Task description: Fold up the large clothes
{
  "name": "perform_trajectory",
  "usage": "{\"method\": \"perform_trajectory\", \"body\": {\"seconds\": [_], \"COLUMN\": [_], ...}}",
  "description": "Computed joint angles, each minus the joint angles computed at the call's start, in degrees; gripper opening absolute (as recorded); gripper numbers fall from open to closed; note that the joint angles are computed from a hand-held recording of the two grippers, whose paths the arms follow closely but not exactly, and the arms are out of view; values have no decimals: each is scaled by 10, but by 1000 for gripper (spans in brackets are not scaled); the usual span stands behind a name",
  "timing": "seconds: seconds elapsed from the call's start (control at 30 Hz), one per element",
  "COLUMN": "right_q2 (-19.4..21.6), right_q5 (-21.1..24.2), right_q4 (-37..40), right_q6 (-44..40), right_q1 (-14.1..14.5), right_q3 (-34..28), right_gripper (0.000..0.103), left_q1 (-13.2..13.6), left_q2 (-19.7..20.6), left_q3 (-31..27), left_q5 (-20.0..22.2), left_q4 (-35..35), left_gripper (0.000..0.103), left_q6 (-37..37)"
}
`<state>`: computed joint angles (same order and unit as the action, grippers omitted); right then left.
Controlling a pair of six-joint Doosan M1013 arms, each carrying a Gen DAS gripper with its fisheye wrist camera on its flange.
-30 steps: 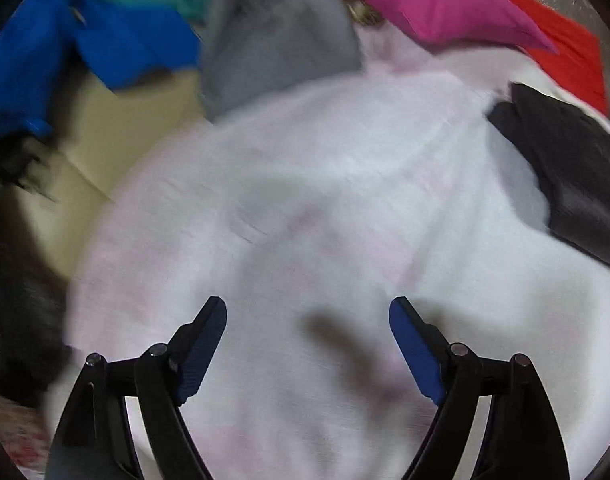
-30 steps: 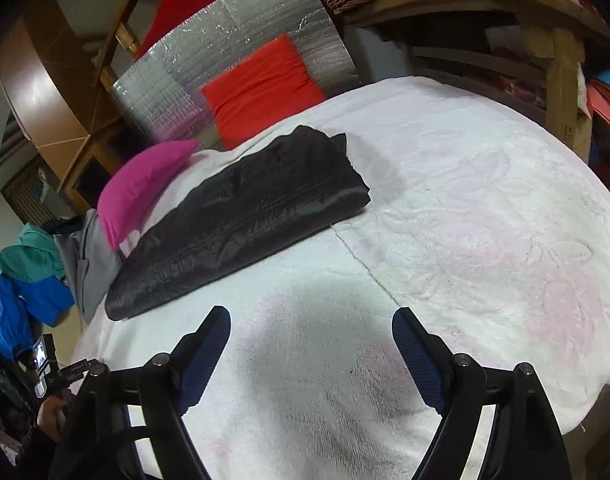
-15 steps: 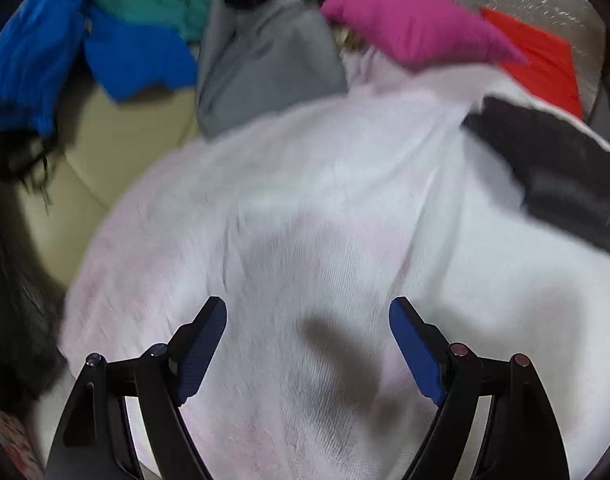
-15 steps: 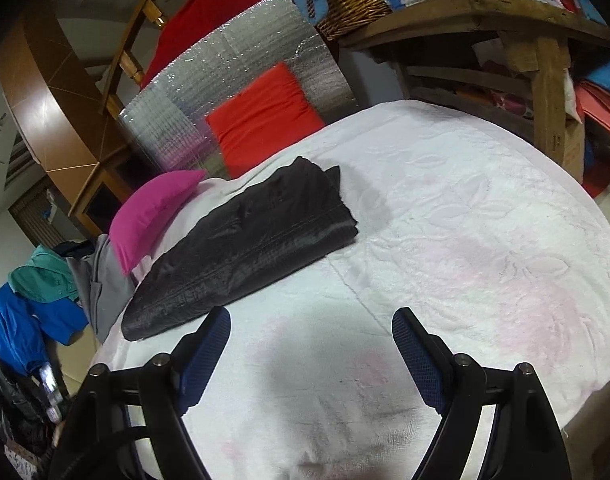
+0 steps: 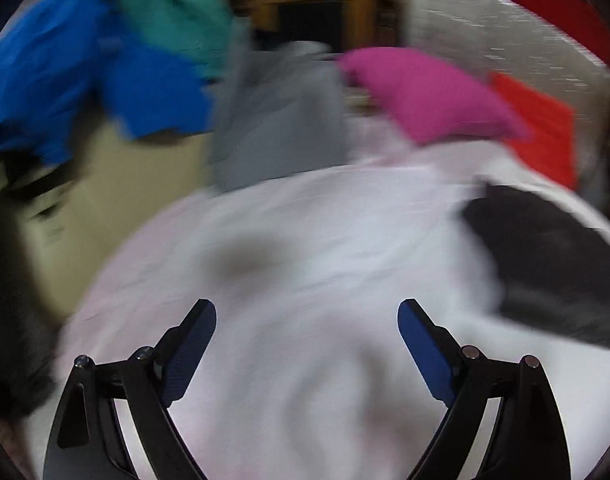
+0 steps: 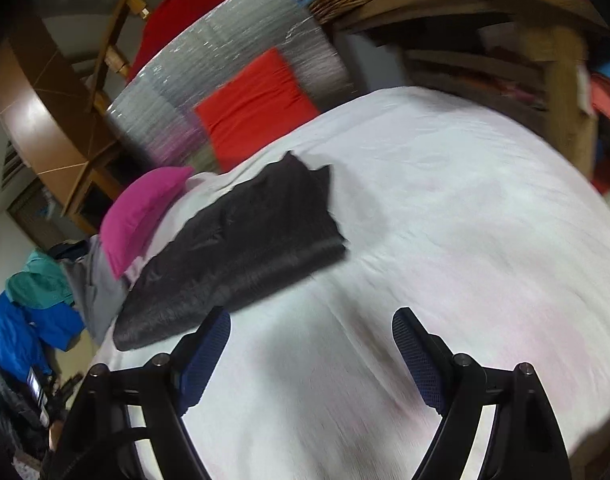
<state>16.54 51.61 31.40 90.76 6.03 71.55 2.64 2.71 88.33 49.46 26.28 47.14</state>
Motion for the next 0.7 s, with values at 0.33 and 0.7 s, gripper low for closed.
{"method": "perform_trajectory", "body": {"seconds": [0.33, 0.7], "right_q2": [164, 299], "right_q5": [114, 243], "right_q4": [86, 84], "right_q6": [28, 66], "right_q1": [-18, -5], "right_q3": [-206, -401], "right_gripper": [86, 86], "left_q1": [4, 15], "left_q2": [147, 196], "left_q3": [-175, -221], "left_q5": [27, 31], "left_q4": [-273, -361], "left_gripper": [92, 92], "left_q6": [219, 266]}}
